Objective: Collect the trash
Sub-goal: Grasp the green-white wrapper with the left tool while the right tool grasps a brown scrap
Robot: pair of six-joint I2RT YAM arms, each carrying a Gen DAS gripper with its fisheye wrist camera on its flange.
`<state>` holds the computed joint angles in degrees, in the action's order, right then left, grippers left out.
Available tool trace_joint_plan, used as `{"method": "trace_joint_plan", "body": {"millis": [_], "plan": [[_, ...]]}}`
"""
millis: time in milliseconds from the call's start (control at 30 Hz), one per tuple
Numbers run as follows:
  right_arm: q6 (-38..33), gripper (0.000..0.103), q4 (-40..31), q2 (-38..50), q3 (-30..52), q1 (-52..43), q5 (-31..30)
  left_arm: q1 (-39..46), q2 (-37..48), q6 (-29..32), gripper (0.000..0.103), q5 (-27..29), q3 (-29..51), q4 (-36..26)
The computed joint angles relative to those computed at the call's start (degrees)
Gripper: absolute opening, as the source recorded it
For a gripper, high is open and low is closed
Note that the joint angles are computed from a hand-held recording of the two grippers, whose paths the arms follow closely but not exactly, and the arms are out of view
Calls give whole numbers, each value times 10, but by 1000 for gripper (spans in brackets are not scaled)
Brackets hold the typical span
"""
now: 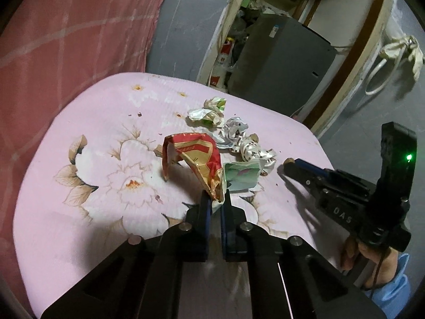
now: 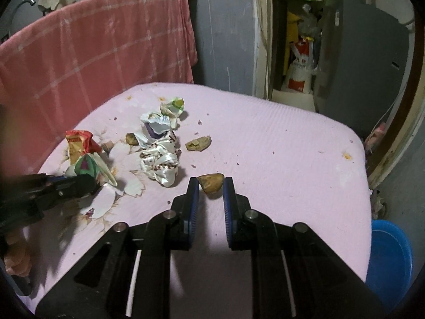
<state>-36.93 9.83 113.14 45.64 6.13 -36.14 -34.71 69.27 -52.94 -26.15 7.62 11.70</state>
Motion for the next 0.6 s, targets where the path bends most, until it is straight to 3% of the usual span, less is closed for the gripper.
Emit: {"method": "trace_joint_plan", "body": {"millis": [167,400,600], "plan": [[-13,18,21,-21,-31,-39,-48,-68,-1,-41,4,-36,10,-32],[-58,18,-14,-47,-51,-90,-90,-156,51,-102,4,-78,46,-69],[-88,18,-26,-50,-64,-120,-103,-168,43,-127,4,-78,28,-57]]}}
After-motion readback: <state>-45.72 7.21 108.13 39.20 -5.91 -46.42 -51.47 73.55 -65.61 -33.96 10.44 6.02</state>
